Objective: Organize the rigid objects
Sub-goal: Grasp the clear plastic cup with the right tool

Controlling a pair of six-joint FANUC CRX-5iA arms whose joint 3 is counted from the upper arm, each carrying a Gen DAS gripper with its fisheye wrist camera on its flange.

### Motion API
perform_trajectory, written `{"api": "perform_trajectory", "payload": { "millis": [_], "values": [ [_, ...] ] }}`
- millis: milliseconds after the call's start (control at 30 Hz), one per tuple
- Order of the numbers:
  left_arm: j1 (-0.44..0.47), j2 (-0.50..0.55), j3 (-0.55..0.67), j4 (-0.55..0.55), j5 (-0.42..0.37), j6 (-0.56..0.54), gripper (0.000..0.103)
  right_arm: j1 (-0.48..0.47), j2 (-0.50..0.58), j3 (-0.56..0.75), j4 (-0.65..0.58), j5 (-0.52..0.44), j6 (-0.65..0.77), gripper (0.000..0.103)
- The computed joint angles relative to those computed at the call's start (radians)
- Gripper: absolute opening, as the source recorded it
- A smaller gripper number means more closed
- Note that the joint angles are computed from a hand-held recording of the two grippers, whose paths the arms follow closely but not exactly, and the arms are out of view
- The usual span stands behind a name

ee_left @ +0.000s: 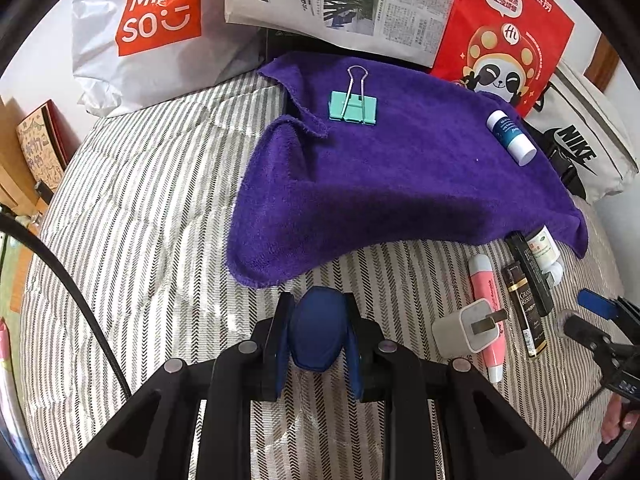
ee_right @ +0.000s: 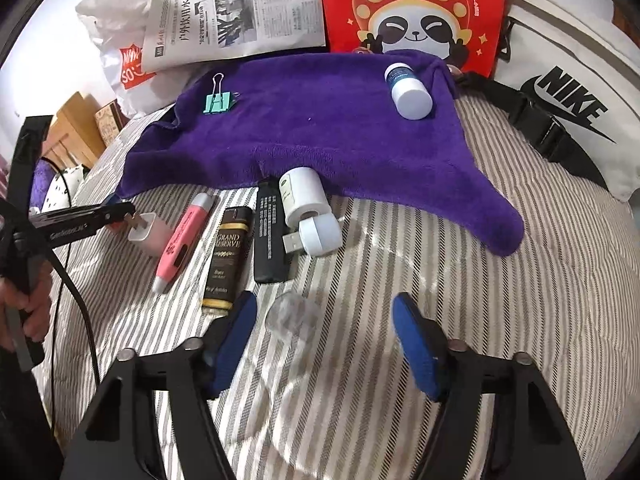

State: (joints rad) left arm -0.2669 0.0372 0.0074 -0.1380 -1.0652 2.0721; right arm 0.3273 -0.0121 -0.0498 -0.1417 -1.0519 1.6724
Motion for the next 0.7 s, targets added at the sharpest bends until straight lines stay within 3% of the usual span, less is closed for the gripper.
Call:
{"api": "perform_trajectory", "payload": {
  "millis": [333,467,533,667,700],
  "values": [
    [-0.003,0.001,0.001,0.007,0.001,0.003,0.022,0.018,-0.009,-0.037,0.087,-0.006,-0.022,0.063],
    [-0.005,-0.003,-0.002,0.002,-0.002,0.003,0.022,0.027,-0.032,-0.066,0.102,0.035,-0.004,0.059],
    [-0.008,-0.003,0.0,-0.003,-0.004,0.008,0.022,0.029,-0.027,-0.065,0.097,0.034,0.016,0.049],
    [-0.014,0.0,0.005,-0.012,-0.009,0.016,0.022,0.031,-0.039,-0.081,0.074,0.067,0.046,0.018],
    [-0.015,0.003,0.009,-0.015,-0.013,0.018,0.022,0.035,-0.044,-0.089,0.082,0.077,0.045,0.018]
  ]
}}
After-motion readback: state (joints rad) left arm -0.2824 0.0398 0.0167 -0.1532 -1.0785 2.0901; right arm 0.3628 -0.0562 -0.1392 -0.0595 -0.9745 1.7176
